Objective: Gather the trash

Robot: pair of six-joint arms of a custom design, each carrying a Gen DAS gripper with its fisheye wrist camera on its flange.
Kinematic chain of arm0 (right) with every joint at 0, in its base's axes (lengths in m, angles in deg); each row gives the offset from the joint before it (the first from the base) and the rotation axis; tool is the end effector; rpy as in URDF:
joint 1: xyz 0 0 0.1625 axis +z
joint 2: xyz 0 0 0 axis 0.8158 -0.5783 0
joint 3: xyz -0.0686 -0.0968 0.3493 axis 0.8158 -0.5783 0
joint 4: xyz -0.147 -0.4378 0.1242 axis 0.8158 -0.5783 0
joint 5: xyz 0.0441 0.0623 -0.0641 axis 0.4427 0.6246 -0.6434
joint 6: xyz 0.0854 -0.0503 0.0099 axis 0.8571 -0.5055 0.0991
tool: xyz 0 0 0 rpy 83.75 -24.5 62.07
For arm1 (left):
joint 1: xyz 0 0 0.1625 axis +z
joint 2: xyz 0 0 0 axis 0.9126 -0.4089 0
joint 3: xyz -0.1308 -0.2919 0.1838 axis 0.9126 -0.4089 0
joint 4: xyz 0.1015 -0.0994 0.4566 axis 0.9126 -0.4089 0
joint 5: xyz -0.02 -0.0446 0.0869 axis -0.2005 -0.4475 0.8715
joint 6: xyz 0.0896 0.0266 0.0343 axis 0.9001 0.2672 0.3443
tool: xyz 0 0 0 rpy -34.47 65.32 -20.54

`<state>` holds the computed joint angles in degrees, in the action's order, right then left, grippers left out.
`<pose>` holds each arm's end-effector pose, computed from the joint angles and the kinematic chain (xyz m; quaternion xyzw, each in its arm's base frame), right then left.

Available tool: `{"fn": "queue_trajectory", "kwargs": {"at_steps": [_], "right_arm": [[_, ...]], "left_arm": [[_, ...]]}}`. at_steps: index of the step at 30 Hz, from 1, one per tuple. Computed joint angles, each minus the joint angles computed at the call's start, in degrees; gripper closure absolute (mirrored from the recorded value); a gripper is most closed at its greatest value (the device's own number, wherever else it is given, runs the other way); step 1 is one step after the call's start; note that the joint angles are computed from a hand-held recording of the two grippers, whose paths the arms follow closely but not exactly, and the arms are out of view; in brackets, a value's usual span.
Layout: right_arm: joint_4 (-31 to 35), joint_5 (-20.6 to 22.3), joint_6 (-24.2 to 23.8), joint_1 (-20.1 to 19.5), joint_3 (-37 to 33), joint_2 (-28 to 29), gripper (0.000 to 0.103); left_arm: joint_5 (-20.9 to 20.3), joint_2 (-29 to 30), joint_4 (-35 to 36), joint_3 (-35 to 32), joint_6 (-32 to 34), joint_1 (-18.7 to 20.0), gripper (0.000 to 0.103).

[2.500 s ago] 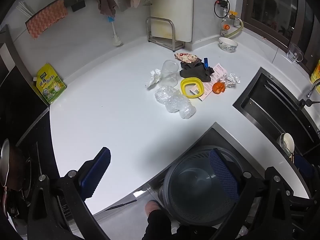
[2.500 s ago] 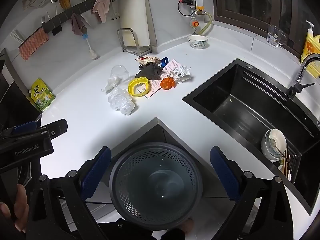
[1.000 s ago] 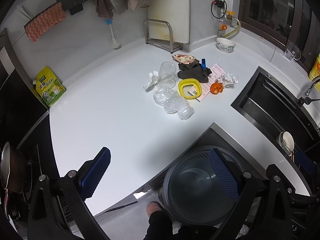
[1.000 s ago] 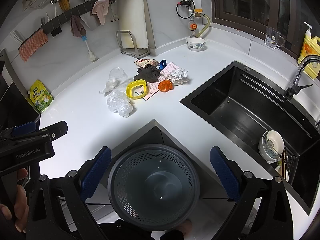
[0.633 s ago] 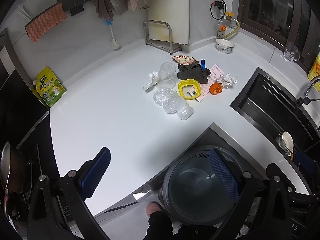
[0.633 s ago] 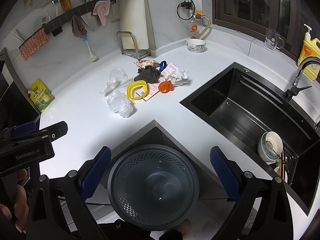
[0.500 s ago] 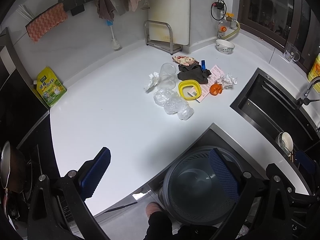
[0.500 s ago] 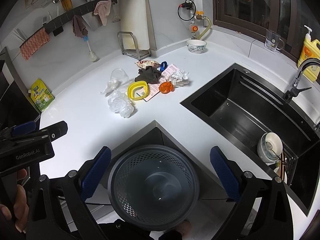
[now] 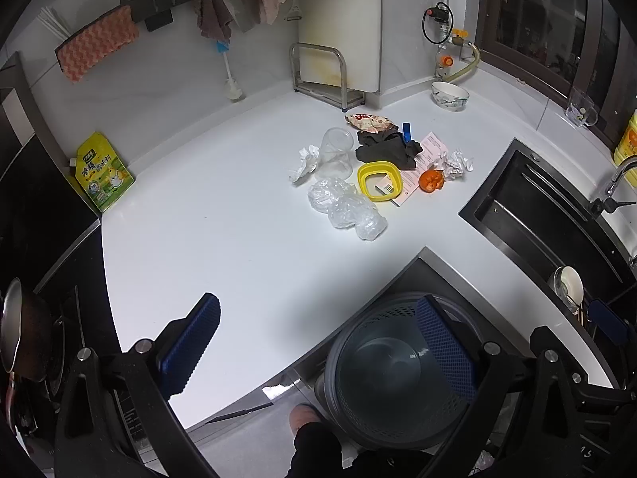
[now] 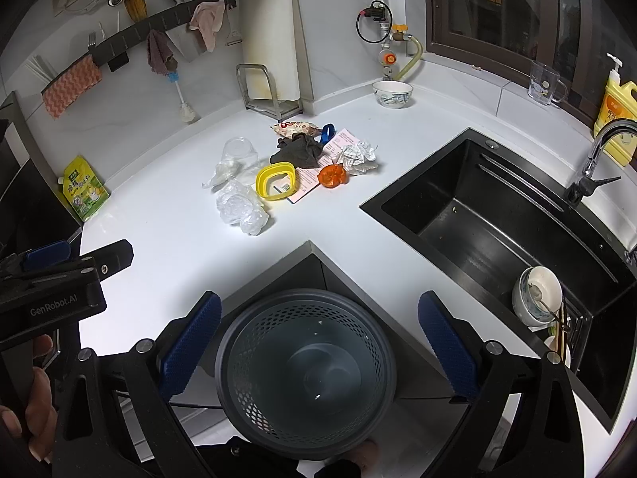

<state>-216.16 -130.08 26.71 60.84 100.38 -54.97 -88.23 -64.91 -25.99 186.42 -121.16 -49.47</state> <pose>0.1835 -0.2460 0.2257 0.0779 -0.8854 0.3273 0.3206 -0.3021 -0.3029 0.1362 0.1640 0.8696 -0.2626 0.3847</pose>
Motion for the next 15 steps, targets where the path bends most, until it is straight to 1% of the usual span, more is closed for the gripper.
{"fn": "queue_trajectory", "kwargs": {"at_steps": [9, 13, 15], "right_arm": [[-0.9, 0.5, -1.0, -0.5, -0.2, 0.1, 0.008], [-1.7, 2.3, -3.3, -1.6, 0.3, -1.4, 0.008], [-2.9, 3.8, -5.4, -2.3, 1.0, -2.3, 0.008]], "left_arm": [[0.6, -0.3, 0.4, 0.0, -0.8, -0.4, 0.006], [1.2, -0.4, 0.0, 0.2, -1.1, -0.4, 0.006], [1.7, -0.7, -0.2, 0.6, -1.6, -0.5, 0.006]]}}
